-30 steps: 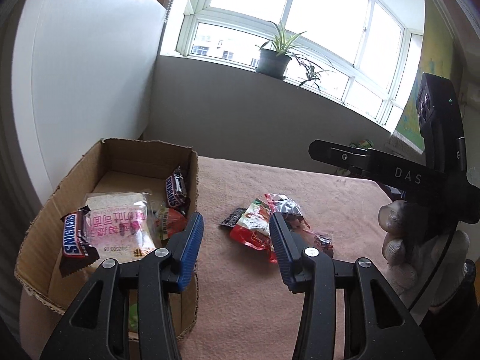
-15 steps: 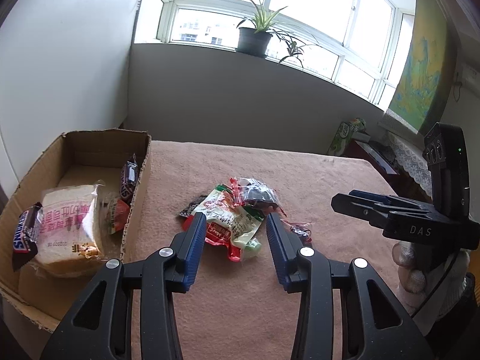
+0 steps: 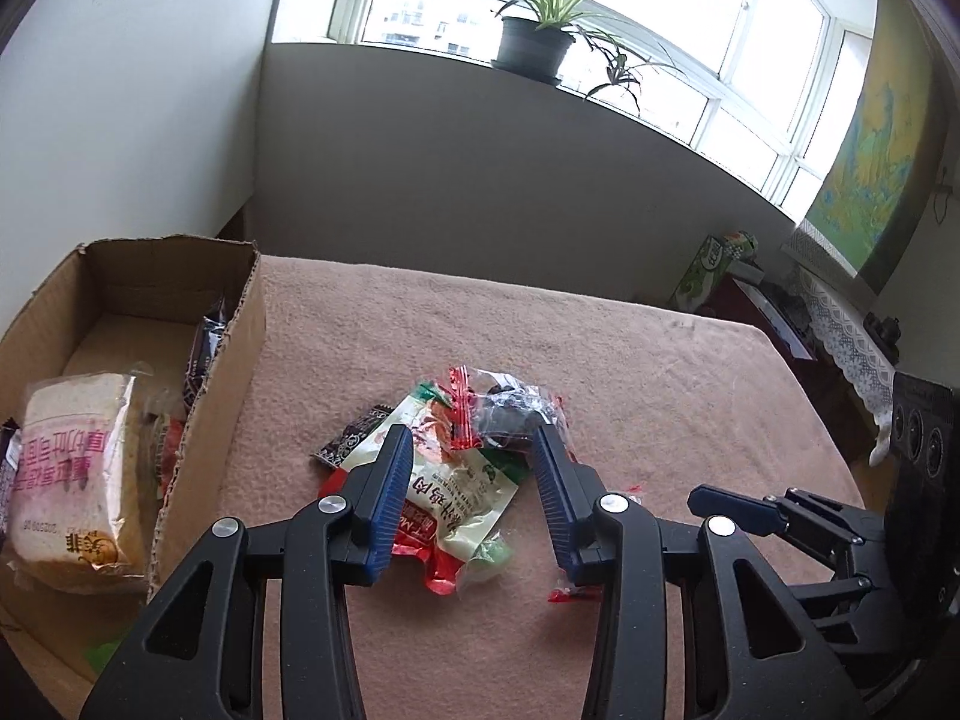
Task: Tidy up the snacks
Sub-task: 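Withdraw both grippers from the box toward the remaining snack bags, then grasp the red-patterned clear bag with the left gripper while the right grasps the dark-filled clear bag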
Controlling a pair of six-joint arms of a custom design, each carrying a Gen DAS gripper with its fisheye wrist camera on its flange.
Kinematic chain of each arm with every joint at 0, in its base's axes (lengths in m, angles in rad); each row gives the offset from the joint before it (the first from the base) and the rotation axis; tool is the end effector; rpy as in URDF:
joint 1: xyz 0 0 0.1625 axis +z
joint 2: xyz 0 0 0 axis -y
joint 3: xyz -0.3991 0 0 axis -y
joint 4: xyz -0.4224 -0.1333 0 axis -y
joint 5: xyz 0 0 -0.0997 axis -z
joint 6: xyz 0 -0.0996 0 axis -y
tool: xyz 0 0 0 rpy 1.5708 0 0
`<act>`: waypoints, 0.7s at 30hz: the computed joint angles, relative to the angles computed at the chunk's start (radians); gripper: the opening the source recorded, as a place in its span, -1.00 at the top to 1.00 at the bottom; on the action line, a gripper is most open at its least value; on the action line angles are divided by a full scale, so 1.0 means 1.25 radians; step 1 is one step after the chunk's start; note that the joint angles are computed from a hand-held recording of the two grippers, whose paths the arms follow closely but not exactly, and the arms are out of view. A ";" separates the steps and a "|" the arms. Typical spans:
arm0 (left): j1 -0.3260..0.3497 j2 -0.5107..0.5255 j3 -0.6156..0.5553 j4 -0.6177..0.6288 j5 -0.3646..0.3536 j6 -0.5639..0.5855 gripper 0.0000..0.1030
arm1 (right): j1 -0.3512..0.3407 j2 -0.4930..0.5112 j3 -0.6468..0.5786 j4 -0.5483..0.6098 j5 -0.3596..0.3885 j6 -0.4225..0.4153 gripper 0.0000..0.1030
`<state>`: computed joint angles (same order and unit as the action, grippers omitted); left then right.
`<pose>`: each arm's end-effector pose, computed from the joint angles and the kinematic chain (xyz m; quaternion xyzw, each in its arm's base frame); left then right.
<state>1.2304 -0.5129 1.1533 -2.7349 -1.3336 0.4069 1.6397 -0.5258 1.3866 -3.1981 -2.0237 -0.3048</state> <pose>-0.1265 -0.8264 0.0720 0.3216 0.9041 -0.2531 0.1228 0.1414 -0.7465 0.0471 0.0854 -0.9036 0.3374 0.2497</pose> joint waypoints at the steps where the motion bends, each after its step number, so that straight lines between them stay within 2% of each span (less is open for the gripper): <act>1: -0.004 0.011 -0.016 0.005 0.004 -0.002 0.23 | 0.002 0.003 -0.001 -0.004 -0.004 -0.004 -0.23; 4: -0.014 0.045 -0.070 0.033 0.003 -0.005 0.23 | 0.004 0.009 -0.003 -0.006 -0.007 -0.013 -0.23; 7: -0.024 0.091 -0.136 0.047 0.027 -0.002 0.23 | 0.005 0.013 -0.004 -0.019 -0.021 -0.026 -0.23; 10: -0.023 0.141 -0.228 0.131 0.019 -0.039 0.23 | -0.001 0.003 0.008 -0.020 -0.014 -0.012 -0.21; 12: -0.024 0.170 -0.276 0.176 0.023 -0.041 0.23 | -0.003 -0.004 0.016 -0.024 -0.012 -0.008 -0.13; 15: -0.024 0.213 -0.348 0.260 0.032 -0.041 0.23 | -0.006 -0.016 0.032 -0.037 -0.009 -0.009 -0.12; 19: -0.021 0.217 -0.343 0.289 0.060 -0.023 0.23 | -0.010 -0.029 0.050 -0.048 -0.007 -0.009 -0.11; 21: -0.019 0.199 -0.315 0.298 0.051 -0.004 0.30 | -0.013 -0.036 0.057 -0.051 -0.004 -0.004 -0.11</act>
